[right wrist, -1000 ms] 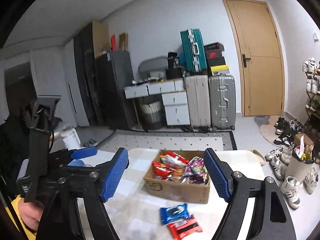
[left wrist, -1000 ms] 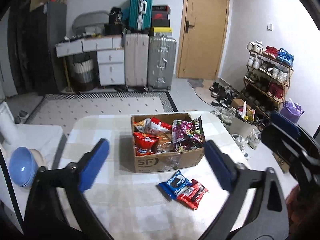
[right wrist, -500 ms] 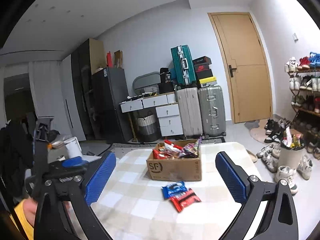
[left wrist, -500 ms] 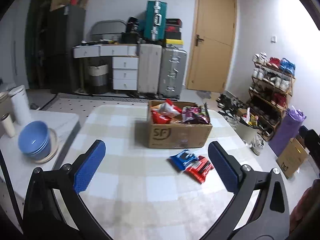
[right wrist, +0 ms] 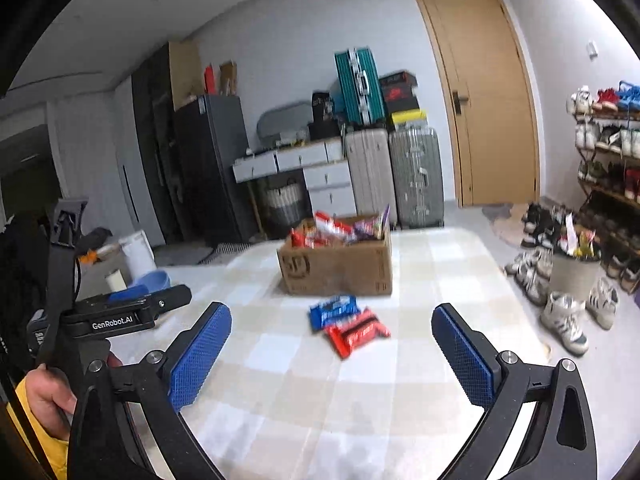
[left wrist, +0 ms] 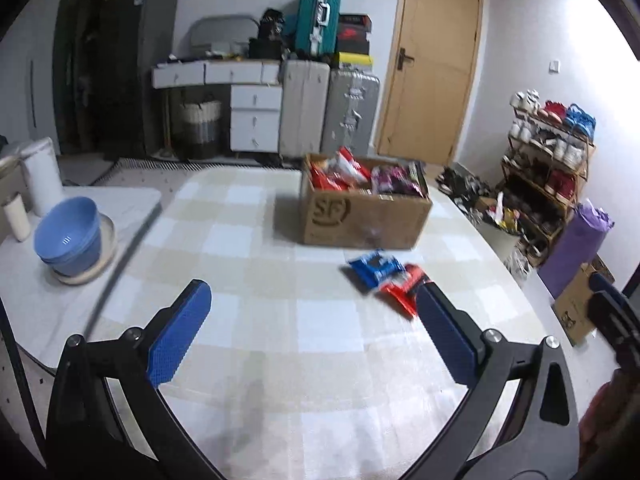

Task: Organize snacks
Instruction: 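Lower both tools toward the blue Oreo pack and red snack pack, then grasp the red snack pack with right tool while left tool grasps the blue Oreo pack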

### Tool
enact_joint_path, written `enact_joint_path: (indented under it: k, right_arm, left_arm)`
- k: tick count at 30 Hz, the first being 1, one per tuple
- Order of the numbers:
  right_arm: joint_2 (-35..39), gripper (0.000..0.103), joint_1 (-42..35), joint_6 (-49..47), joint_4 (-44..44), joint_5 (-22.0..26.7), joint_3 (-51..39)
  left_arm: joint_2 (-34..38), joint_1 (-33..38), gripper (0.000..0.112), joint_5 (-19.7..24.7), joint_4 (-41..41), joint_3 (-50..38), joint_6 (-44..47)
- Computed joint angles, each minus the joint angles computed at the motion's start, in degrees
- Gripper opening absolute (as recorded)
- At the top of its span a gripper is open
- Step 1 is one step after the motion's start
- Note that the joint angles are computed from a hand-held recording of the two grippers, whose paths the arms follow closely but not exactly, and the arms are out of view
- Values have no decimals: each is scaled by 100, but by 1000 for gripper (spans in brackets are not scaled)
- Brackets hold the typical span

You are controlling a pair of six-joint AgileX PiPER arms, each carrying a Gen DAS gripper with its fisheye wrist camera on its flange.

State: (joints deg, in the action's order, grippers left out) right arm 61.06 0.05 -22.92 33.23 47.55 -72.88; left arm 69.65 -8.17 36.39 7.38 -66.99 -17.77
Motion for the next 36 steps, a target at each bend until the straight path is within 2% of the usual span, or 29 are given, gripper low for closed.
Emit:
enact_joint_path:
  k: [5, 8, 11, 15, 19, 21, 24, 27, 31, 35, 36]
  right_arm:
    - [545, 102, 383, 217, -337, -118, 67]
    - [952, 102, 492, 193, -406, -224, 53]
    - [1543, 102, 525, 145, -420, -268, -171]
    - [2485, 102, 536, 71, -527, -231, -799]
    - [3400, 102, 491, -39, -496, 6, -1612]
    - [4028, 101, 507, -38, -562, 403, -2297]
    - [4621, 92, 567, -30, -644, 758, -2975]
    - [5164, 86, 744, 97, -1111, 949, -3650]
    - [5737, 84, 875, 242, -1292, 1328, -4355]
    - [5826, 73, 943, 177, -1325, 1191, -4361]
    - [5817, 65, 981, 167, -1403, 1146, -4331]
  left_arm:
    - [667, -206, 102, -230, -20, -21, 7]
    - [1257, -165, 102, -326, -366, -282, 336]
    - [1896, -187, 102, -313, -368, -758, 413]
    - [2838, -111, 102, -184, -769, -1645, 889]
    - [3543, 42, 102, -26, -1133, -2386, 1067]
    - [3857, 138, 102, 59, -1384, -2713, 1198]
    - [4397, 145, 102, 244, -1275, -3316, 1020]
    - [4932, 161, 102, 479, -1300, -4016, 976]
    - [5411, 195, 102, 753, -1373, -4658, 972]
    - [5620, 267, 102, 891, -1447, -4949, 976]
    - [5622, 268, 102, 876, -1430, -4919, 949]
